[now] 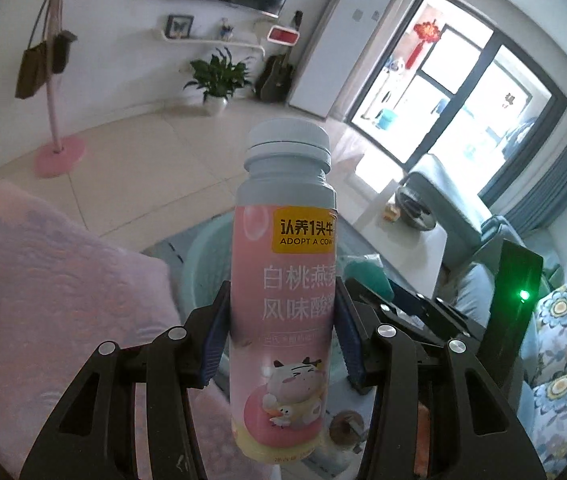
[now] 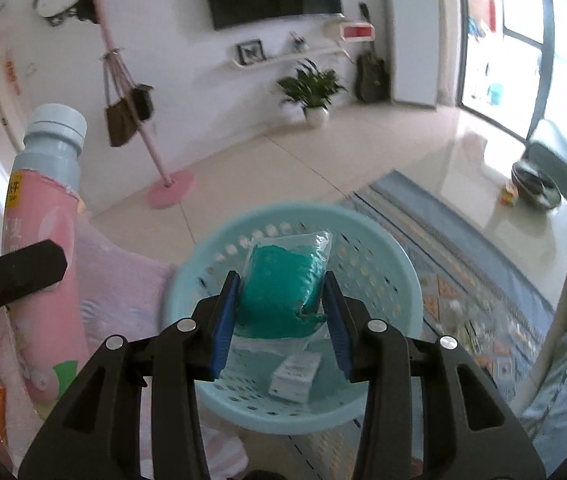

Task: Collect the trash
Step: 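Carry the bottle and packet over the basket and open both grippers, then move both grippers back to the table toward the pink packet and red bag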

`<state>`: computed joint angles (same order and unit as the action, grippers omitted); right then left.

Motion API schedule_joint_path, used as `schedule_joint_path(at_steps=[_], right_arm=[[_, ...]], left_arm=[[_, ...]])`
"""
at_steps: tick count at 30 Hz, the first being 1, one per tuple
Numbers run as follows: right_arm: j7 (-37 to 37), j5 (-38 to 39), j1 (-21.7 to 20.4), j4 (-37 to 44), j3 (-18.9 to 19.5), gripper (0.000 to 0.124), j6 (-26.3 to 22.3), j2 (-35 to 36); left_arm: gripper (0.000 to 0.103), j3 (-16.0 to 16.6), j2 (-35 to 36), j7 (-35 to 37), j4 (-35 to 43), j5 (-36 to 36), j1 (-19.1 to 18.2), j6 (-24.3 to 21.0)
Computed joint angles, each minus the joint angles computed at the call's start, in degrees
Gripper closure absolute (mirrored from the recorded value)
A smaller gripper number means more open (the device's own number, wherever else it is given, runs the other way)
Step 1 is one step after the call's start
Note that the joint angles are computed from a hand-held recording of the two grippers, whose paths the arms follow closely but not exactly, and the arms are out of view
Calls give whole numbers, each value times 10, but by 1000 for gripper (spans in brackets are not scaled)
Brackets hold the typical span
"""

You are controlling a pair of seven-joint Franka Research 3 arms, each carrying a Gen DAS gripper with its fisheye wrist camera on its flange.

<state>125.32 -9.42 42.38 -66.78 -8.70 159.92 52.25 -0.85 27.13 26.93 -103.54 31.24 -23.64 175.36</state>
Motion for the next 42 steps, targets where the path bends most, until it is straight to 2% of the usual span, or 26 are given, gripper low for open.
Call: schedule_joint_path(at_steps=[2, 3, 6, 7, 8, 9, 10, 11, 14, 18, 19, 21, 22, 25, 26, 28, 31, 35, 38, 42], right_arm=[[17, -2, 5, -5, -11, 83, -3, 3], [22, 1, 3, -3, -10, 83, -8, 6], [23, 7, -5, -9, 0, 81, -11, 7], [22, 7, -6, -15, 1, 81, -8, 4], [24, 6, -4, -20, -1, 78, -7, 1], [29, 4, 0, -25, -5, 72, -6, -2], [38, 2, 4, -34, -11, 70, -2, -7], [41, 2, 4, -43, -10, 69, 5, -12], [45, 1, 6, -62, -12, 69, 22, -27], [47, -6, 15, -86, -17, 69, 40, -46], [48, -10, 22, -94, -21, 69, 47, -53], [48, -18, 34, -107, -27, 69, 58, -66], [46, -21, 39, -111, -29, 69, 63, -71], [41, -30, 54, -129, -34, 69, 86, -90], [38, -33, 61, -136, -36, 69, 98, -97], [31, -36, 74, -141, -41, 69, 110, -105], [16, -40, 94, -144, -46, 65, 129, -114], [-24, -35, 111, -141, -34, 62, 152, -120], [-71, -24, 115, -133, -8, 60, 163, -119], [-133, -8, 123, -86, 26, 60, 149, -96]], left_arm=[[57, 26, 19, -29, 21, 7, -24, -9], [57, 28, 29, -38, 32, 6, -27, -14], [56, -7, 55, -20, 57, -16, -1, -25], [57, -7, 54, -16, 52, -16, -1, -24], [53, 2, 52, -21, 51, -11, -9, -25], [49, 17, 47, -35, 44, -3, -22, -20], [41, 30, 46, -49, 43, 4, -32, -15], [38, 49, 41, -69, 38, 15, -47, -4], [38, 99, 9, -120, -2, 54, -86, 24], [34, 201, -30, -224, -43, 152, -173, 38], [34, 238, -42, -264, -57, 190, -205, 45], [34, 281, -61, -323, -71, 252, -246, 40], [34, 312, -75, -369, -81, 301, -278, 33], [34, 351, -122, -475, -106, 428, -329, -7], [34, 355, -141, -509, -117, 470, -341, -26], [34, 350, -190, -562, -147, 540, -356, -75], [34, 321, -269, -587, -205, 585, -361, -163], [34, 278, -380, -641, -302, 629, -340, -240], [34, 235, -471, -660, -386, 620, -313, -314], [34, 163, -580, -639, -483, 535, -277, -432]])
